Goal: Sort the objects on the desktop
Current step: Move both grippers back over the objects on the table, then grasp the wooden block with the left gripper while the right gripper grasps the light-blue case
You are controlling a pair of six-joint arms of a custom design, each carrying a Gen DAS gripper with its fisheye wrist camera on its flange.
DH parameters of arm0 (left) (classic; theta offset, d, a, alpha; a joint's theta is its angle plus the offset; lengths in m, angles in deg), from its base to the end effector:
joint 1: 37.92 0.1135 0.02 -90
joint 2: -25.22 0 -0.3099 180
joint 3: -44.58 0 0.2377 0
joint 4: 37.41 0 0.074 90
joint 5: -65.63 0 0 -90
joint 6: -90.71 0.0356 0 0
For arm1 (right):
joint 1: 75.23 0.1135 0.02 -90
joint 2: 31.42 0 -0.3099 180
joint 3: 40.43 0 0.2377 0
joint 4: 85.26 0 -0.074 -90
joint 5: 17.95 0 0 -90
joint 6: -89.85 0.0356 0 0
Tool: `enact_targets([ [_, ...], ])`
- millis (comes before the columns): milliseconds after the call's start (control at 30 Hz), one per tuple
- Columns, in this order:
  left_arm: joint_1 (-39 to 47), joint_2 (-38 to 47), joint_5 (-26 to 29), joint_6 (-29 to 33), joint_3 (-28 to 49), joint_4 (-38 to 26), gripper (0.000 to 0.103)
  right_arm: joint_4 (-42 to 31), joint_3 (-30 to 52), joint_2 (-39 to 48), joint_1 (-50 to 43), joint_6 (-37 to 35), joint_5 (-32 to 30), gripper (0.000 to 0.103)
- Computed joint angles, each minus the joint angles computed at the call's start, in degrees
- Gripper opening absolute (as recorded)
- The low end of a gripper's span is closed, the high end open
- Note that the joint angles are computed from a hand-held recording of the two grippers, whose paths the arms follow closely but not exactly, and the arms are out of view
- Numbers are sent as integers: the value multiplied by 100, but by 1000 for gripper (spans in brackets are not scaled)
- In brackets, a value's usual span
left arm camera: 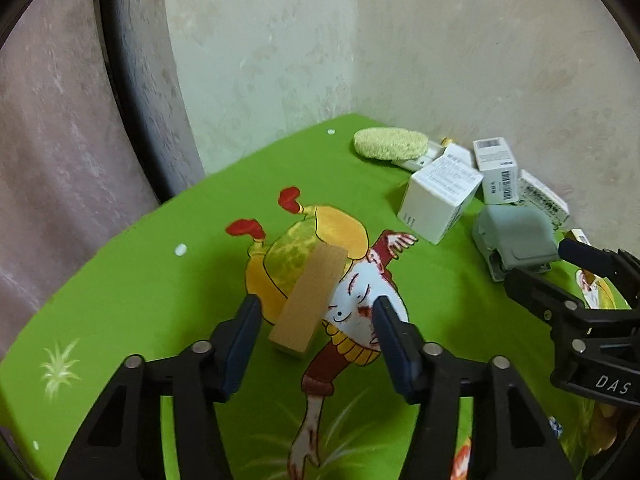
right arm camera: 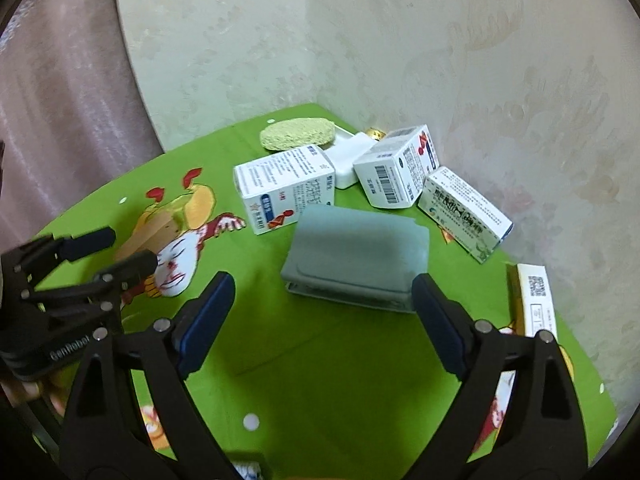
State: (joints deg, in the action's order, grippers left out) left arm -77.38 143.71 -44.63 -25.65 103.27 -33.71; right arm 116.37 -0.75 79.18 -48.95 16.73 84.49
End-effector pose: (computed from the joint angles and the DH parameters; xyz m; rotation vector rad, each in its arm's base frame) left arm 0.2760 -0.2112 0.0913 0.1475 2.4593 -0.0384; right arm 0.2524 0.1161 0.0965 -0.1001 2.4038 0.0844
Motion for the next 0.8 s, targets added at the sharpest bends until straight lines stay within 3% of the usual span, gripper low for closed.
enact_targets([
  [200, 35, 92, 99, -78, 92, -107, 19, -8, 190, 220, 101, 8, 405, 93],
  [267, 15, 77, 183, -47, 140, -232, 20, -67, 276, 304, 162, 3, 598, 89],
  [300, -5, 40, 196, -45, 151, -290, 20, -45, 271, 322, 217, -8, 772, 79],
  [333, -19, 1, 187, -49, 160, -327, 20, -17, 239, 304, 244, -10, 882, 76],
  [800, -222, -1803, -697, -263, -354, -938, 20, 371, -257, -196, 28, -199, 247, 75],
])
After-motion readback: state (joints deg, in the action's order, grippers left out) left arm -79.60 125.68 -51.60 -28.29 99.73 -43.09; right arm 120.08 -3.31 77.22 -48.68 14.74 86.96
